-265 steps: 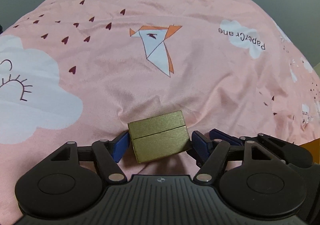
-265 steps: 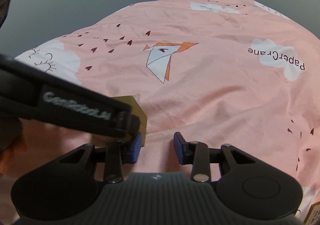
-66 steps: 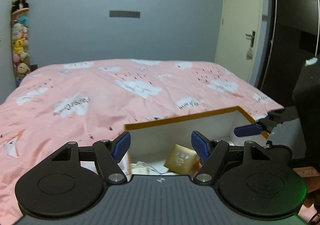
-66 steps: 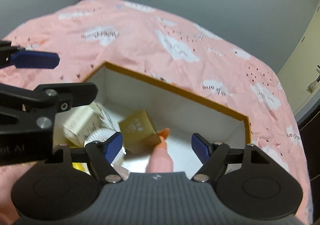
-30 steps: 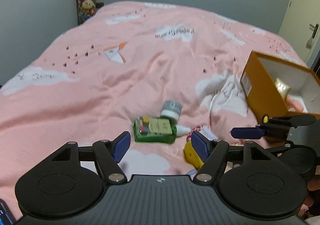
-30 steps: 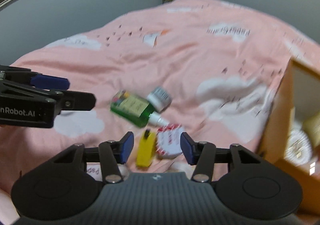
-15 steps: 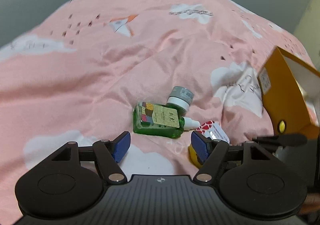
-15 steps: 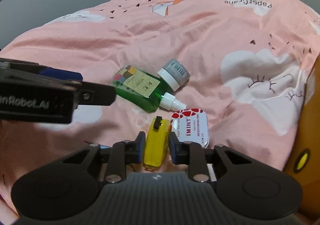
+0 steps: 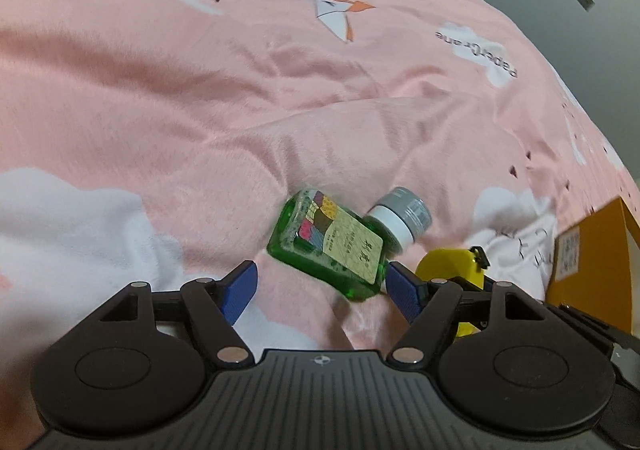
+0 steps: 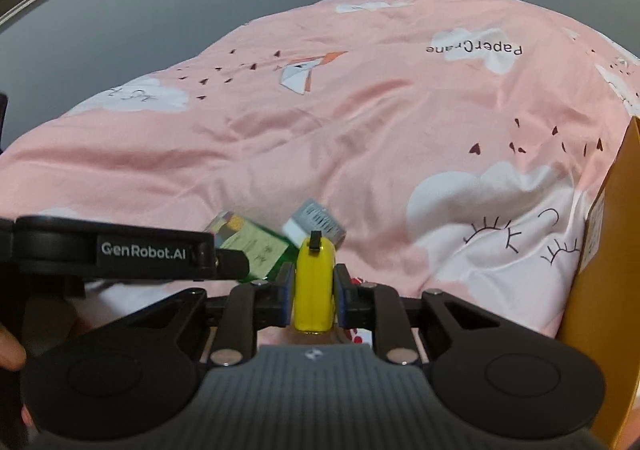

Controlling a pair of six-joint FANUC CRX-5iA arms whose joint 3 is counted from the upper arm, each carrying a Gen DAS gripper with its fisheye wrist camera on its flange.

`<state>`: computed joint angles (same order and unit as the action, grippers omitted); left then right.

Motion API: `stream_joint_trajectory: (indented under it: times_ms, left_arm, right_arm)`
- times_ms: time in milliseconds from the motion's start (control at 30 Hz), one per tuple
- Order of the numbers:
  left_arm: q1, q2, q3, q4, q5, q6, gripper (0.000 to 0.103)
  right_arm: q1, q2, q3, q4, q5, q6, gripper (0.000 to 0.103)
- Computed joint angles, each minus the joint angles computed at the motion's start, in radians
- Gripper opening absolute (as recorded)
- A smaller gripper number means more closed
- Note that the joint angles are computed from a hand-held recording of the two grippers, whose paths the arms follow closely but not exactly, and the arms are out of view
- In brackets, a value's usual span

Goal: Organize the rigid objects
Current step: 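Grasp the yellow tape measure with the right tool while the left tool grasps the green bottle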

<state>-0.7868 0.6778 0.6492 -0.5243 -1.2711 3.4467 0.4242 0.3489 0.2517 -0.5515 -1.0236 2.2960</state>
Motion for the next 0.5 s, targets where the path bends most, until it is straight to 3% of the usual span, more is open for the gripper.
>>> stream_joint_trajectory:
  times_ms: [367,500]
  left_arm:
    - [0.002,0.03,-0.01,-0.065,0.042,0.127,0.076]
    - [-0.035,0.046,0.015,-0.143,-0.002,0.191,0.061]
  right_arm:
    - [0.029,0.05,0.035,0.063,0.005,-0.074,0.019]
    - [0.035,0.049,0.029,0.085,0.012,-0.096,0.019]
